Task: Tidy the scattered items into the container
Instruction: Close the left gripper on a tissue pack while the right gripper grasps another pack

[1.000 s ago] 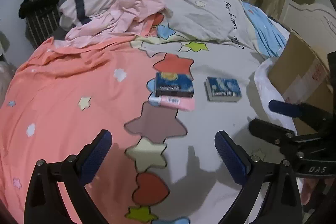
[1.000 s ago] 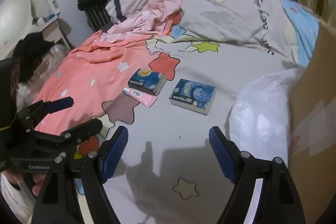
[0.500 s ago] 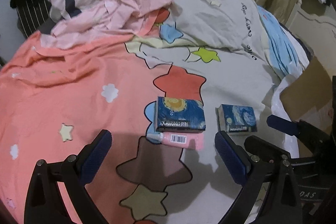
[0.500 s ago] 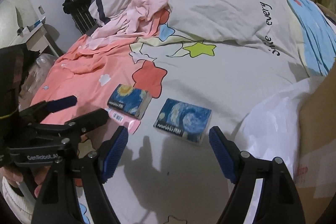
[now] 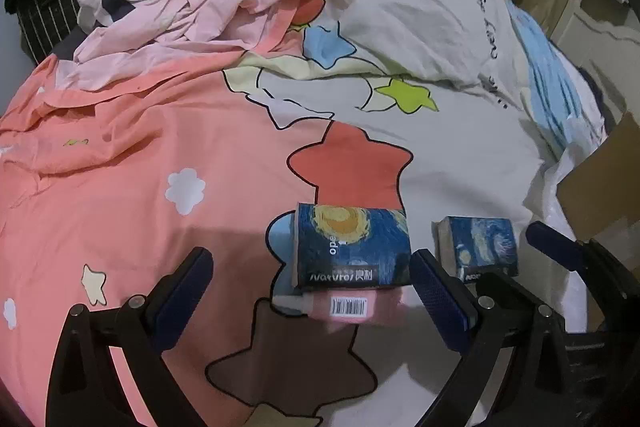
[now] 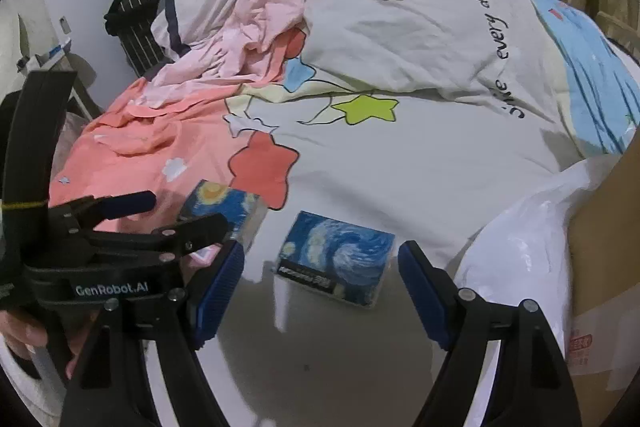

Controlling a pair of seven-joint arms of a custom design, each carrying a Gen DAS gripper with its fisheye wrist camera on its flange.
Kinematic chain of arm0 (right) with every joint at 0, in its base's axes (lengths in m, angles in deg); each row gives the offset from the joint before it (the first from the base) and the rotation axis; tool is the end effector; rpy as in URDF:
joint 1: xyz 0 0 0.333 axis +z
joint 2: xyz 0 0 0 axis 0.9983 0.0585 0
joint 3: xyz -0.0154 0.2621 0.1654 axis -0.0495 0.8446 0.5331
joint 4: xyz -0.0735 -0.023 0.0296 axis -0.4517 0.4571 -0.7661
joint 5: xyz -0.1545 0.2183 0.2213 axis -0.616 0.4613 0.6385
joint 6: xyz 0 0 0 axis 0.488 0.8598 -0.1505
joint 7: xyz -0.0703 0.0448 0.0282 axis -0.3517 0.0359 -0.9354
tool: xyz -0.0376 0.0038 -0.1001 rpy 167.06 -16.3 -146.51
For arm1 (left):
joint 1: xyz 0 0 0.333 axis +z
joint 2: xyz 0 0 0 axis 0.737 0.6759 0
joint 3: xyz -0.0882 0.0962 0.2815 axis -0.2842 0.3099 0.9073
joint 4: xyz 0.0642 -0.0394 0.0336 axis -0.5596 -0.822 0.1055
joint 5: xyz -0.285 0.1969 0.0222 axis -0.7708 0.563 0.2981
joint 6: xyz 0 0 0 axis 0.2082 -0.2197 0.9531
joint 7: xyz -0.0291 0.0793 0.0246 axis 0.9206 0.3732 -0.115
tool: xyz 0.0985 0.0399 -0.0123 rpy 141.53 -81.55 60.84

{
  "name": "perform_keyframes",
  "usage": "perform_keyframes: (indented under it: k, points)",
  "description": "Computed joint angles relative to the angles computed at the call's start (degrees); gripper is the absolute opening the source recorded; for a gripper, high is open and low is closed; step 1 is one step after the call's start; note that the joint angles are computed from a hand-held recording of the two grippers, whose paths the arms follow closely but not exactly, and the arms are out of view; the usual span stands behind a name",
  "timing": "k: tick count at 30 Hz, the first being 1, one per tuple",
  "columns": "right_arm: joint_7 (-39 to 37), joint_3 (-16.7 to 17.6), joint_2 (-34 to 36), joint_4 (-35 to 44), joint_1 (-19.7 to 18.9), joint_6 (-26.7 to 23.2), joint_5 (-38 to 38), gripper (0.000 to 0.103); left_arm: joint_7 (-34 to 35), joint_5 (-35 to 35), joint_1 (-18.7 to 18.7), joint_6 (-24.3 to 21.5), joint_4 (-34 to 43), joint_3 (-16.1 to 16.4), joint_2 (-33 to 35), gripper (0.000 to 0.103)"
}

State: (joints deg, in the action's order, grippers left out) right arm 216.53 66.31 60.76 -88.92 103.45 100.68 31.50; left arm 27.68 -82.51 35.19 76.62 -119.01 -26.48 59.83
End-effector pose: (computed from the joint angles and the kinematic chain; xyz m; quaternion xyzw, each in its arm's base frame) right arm 0.4862 0.2065 0.4272 -0.6225 0.7034 -0.1931 0.2836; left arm 0.6730 -0.2547 0.4840 -0.5159 0.8154 -0.2454 0.0938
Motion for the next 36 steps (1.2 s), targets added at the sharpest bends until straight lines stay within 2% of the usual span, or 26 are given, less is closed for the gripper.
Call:
perform_keyframes:
  k: [3, 5, 9, 15, 17, 18, 19, 20, 21, 23, 24, 25, 27, 28, 30, 31, 33, 34, 36]
  points:
    - [0.75, -0.51, 0.45, -0.46, -0.29, 1.44, -0.55, 0.077, -0.83, 1.09, -0.88, 0.78, 0.21, 0.56, 0.47, 0.101]
    - [3.50, -1.08, 0.72, 0.10, 0.16, 0.59, -3.78, 0.077, -0.66, 1.25, -0.94, -0.42, 1.69, 0.44, 1.42, 0.101]
    - [7.84, -1.55, 1.51, 0.26, 0.46, 2.24, -8.34, 0.077, -0.67, 1.89, -1.18, 2.85, -0.32, 0.67, 0.96, 0.101]
    - [8.85, -1.96, 3.10, 1.53, 1.41, 1.23, -9.97, 0.077, 1.09, -0.46, 0.11, 5.61, -1.57, -1.05, 0.92, 0.101]
    - [10.94, -2.66, 3.30, 1.96, 1.87, 1.18, -11.85, 0.077, 3.03, -1.41, 0.54, 3.93, -0.74, -1.94, 1.33, 0.101]
    - [11.25, -2.72, 3.38, 2.02, 1.91, 1.29, -12.09, 0.077, 5.13, -3.54, 1.84, 5.97, -2.27, -3.56, 0.64, 0.101]
    - [11.37, -2.72, 3.46, 2.23, 2.06, 0.94, -12.40, 0.077, 7.41, -6.56, 2.97, 10.68, -5.80, -4.84, -1.13, 0.101]
    - [11.40, -2.67, 3.55, 2.41, 2.21, 0.47, -12.68, 0.077, 6.93, -5.57, 2.29, 12.74, -7.32, -4.12, -2.00, 0.101]
    - [11.29, -2.60, 3.62, 2.48, 2.27, 0.19, -12.70, 0.077, 5.78, -2.84, 0.29, 13.32, -7.69, -1.89, -2.38, 0.101]
    - [10.07, -2.23, 3.85, 2.57, 2.13, -0.33, -11.08, 0.077, 3.13, 2.85, -2.95, 13.71, -7.61, 1.73, -2.20, 0.101]
    - [8.13, -1.81, 4.04, 2.65, 1.98, -0.88, -9.15, 0.077, 1.30, 3.73, -3.46, 13.58, -7.06, 2.38, -1.59, 0.101]
    - [8.17, -2.04, 4.21, 2.69, 2.10, -0.49, -9.27, 0.077, 1.03, 3.65, -3.11, 12.21, -5.88, 1.93, -0.81, 0.101]
    - [6.14, -1.76, 4.65, 3.03, 2.31, -1.76, -7.20, 0.077, -0.26, 2.24, -2.47, 5.36, -0.18, 1.03, 2.49, 0.101]
    - [4.73, -1.60, 4.88, 3.19, 2.34, -2.35, -5.92, 0.077, -0.63, 2.28, -2.44, 4.56, 0.60, 0.98, 2.98, 0.101]
    - [6.26, -2.35, 4.82, 3.25, 3.04, -2.32, -7.38, 0.077, -1.05, 3.00, -2.57, 6.24, -0.53, 1.17, 2.44, 0.101]
    - [5.69, -2.28, 4.85, 3.26, 2.97, -2.25, -6.79, 0.077, -1.29, 3.57, -2.76, 6.65, -0.92, 1.38, 2.19, 0.098]
    - [5.85, -2.51, 5.07, 3.69, 3.38, -3.02, -7.14, 0.075, -1.98, 4.57, -3.01, 8.21, -2.17, 1.77, 1.56, 0.080]
    - [6.73, -2.71, 5.18, 4.08, 3.81, -3.94, -8.18, 0.069, -3.03, 5.91, -3.72, 8.23, -2.24, 2.68, 1.50, 0.069]
    - [8.15, -2.88, 4.90, 3.94, 3.91, -3.98, -9.73, 0.067, -2.58, 6.78, -3.53, 9.00, -3.24, 2.44, 0.93, 0.065]
